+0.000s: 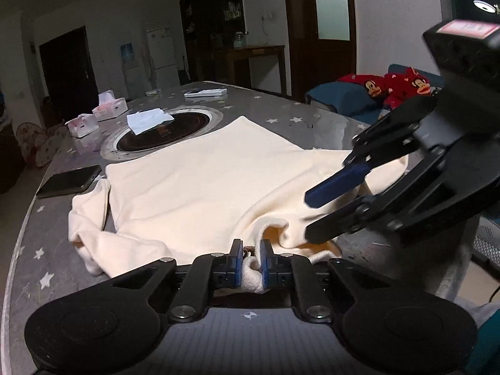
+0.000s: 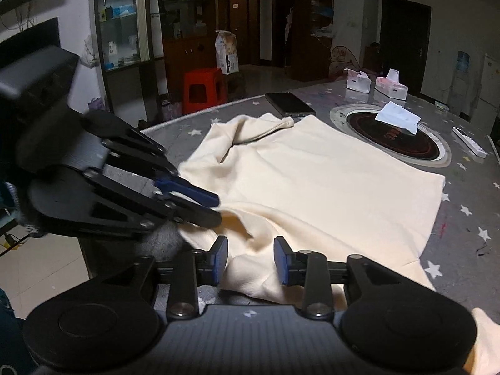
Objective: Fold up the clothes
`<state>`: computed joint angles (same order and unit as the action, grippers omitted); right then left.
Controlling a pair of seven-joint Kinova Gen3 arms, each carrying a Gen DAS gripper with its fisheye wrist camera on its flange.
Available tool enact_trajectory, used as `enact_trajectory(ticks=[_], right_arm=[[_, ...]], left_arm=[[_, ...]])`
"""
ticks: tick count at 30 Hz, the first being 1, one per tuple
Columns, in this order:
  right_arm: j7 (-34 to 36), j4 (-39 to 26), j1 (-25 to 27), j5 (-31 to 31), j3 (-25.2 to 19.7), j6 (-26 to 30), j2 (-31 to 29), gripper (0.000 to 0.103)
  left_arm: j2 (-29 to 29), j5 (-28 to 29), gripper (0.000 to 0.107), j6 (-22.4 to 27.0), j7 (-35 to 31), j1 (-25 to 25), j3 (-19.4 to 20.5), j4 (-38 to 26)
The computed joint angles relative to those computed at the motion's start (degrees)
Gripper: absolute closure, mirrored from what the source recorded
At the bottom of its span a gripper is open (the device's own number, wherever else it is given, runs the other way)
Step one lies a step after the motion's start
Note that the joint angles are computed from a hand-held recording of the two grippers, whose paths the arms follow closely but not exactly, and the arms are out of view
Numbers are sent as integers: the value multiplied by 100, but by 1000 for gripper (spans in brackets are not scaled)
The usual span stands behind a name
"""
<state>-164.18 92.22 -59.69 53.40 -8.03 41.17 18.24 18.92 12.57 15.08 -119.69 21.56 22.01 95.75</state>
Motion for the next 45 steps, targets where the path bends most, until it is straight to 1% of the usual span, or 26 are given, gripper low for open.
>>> enact_trajectory(ticks=[3,5,7,8,10,12,13,14,17,19,20,21,22,23,26,28,30,32,35,36,37,39,40,42,44,45], right_arm=[[127,-93,3,-113,-14,96,126,72],[300,-158,-10,-215,-19,190,187,72],[408,-154,-28,-303,-20,209,176,86],[430,-168,-74,-309,-9,290,178,92],[471,-198,-154,-313,-3,458,184,95],[467,-188,-187,-320,-13,518,158,96],[455,-173,-192,-325,-22,524,136,96],[454,-164,-192,-338,-36,532,120,96],[511,-161,-183,-400,-83,562,107,97],[529,-155,-194,-403,-93,583,99,97],[509,-139,-212,-386,-92,600,88,97],[484,-117,-224,-373,-96,610,74,97],[451,-85,-227,-370,-103,606,55,97],[420,-57,-229,-365,-112,606,40,97],[357,67,-168,-422,-161,489,-31,96],[234,225,-99,-479,-187,280,-151,94],[9,374,20,-433,-314,155,-285,89],[-457,520,284,-183,-705,245,-430,85],[-1156,723,305,169,-902,650,-671,83],[-1339,745,182,247,-845,883,-719,83],[-1533,786,-27,319,-681,1116,-770,82],[-1822,859,-546,380,-151,1582,-846,77],[-1837,848,-774,393,115,1815,-801,75],[-1843,809,-1211,393,646,2281,-686,66],[-1710,680,-1474,218,1081,2698,-506,65],[-1666,664,-1446,141,1147,2788,-450,65]], left_arm=[[-22,71,95,4,34,-43,14,76],[2,168,95,24,-44,-167,134,96],[27,263,94,46,-199,-306,279,103],[39,322,91,44,-322,-402,379,109],[27,410,90,19,-502,-496,482,133],[20,524,79,-86,-724,-623,649,169],[26,550,70,-145,-808,-643,698,177],[38,535,67,-222,-861,-609,697,177],[150,377,67,-387,-949,-465,658,116],[252,243,69,-379,-944,-361,610,35],[313,200,84,-313,-927,-328,595,-29],[375,184,94,-225,-928,-336,613,-96],[414,197,99,-129,-929,-361,638,-142],[432,246,101,-84,-968,-433,709,-140],[432,457,102,13,-1352,-832,1126,-33],[414,594,102,103,-1651,-1021,1300,20],[394,755,98,195,-1937,-1154,1401,52],[388,985,96,331,-2165,-1289,1486,18],[372,1411,91,357,-2536,-1521,1673,8],[364,1547,91,324,-2635,-1559,1710,-1],[373,1701,91,290,-2731,-1604,1762,-22],[420,1941,91,254,-2757,-1519,1703,-145],[452,1993,91,237,-2678,-1376,1579,-236],[543,1953,91,253,-2383,-977,1220,-461],[678,1849,91,349,-2038,-618,911,-704],[767,1807,91,415,-1917,-502,840,-819]])
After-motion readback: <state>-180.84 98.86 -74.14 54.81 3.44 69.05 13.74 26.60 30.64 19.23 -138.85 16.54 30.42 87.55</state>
